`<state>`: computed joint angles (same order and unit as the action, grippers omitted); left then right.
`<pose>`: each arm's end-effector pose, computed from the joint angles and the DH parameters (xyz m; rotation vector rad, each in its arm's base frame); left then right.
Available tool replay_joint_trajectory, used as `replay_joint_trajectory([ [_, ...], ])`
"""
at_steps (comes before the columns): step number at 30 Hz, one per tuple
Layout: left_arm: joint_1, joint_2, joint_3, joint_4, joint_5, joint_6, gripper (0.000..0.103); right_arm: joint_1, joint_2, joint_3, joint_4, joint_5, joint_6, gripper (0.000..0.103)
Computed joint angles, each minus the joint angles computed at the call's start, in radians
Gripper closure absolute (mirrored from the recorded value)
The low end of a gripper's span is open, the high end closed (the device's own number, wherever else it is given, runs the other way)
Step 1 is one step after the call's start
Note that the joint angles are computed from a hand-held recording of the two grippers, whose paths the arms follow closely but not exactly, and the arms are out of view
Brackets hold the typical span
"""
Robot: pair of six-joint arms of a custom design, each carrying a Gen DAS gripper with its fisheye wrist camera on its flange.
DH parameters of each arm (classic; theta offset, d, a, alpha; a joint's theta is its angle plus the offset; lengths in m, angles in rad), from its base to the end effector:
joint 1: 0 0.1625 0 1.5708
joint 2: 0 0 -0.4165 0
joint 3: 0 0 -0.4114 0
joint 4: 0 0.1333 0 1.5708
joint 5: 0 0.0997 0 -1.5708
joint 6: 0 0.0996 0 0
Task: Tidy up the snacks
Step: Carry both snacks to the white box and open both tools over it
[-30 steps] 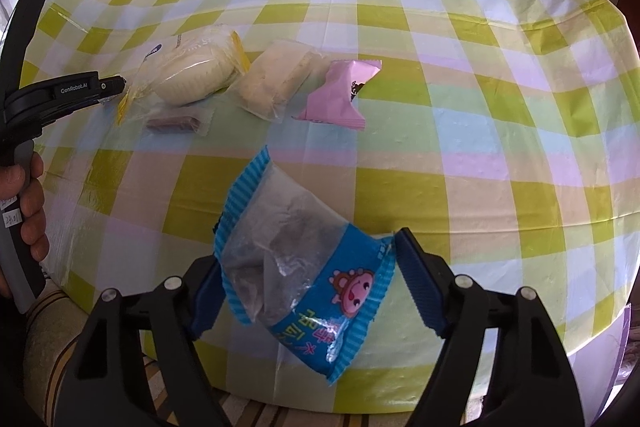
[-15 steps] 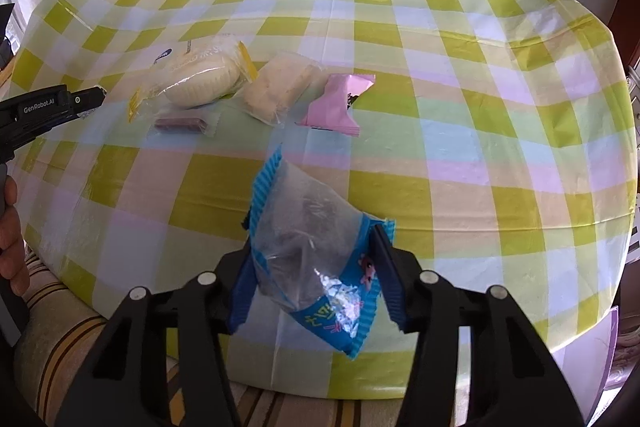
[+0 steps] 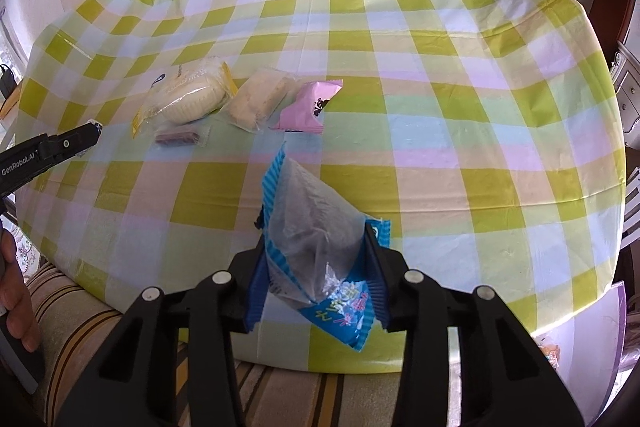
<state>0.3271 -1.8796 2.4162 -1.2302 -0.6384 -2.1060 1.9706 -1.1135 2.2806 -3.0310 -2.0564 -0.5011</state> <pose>-0.1636 -0.2807 0.2344 -0.4294 2.1251 -1.1588 0.2615 -0.3958 0.1024 1.0551 -2.4019 0.3536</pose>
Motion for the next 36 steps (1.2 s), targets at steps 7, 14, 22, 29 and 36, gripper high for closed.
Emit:
replay_joint_trajectory([
  [7, -0.019, 0.102, -0.002, -0.203, 0.008, 0.149, 0.069, -0.020, -0.072, 0.029, -0.009, 0.021, 0.011, 0.061],
  [14, -0.008, 0.251, -0.011, -0.511, 0.006, 0.382, 0.069, -0.068, -0.169, 0.058, -0.009, 0.037, 0.005, 0.061],
  [22, 0.016, 0.486, -0.061, -0.902, -0.032, 0.701, 0.069, -0.177, -0.291, 0.090, -0.020, 0.029, -0.021, 0.061],
  [29, 0.052, 0.696, -0.151, -1.166, -0.106, 0.968, 0.069, -0.312, -0.386, 0.107, -0.045, 0.013, -0.064, 0.061],
  [36, 0.079, 0.869, -0.253, -1.326, -0.204, 1.144, 0.069, -0.448, -0.442, 0.083, -0.088, -0.001, -0.097, 0.061],
])
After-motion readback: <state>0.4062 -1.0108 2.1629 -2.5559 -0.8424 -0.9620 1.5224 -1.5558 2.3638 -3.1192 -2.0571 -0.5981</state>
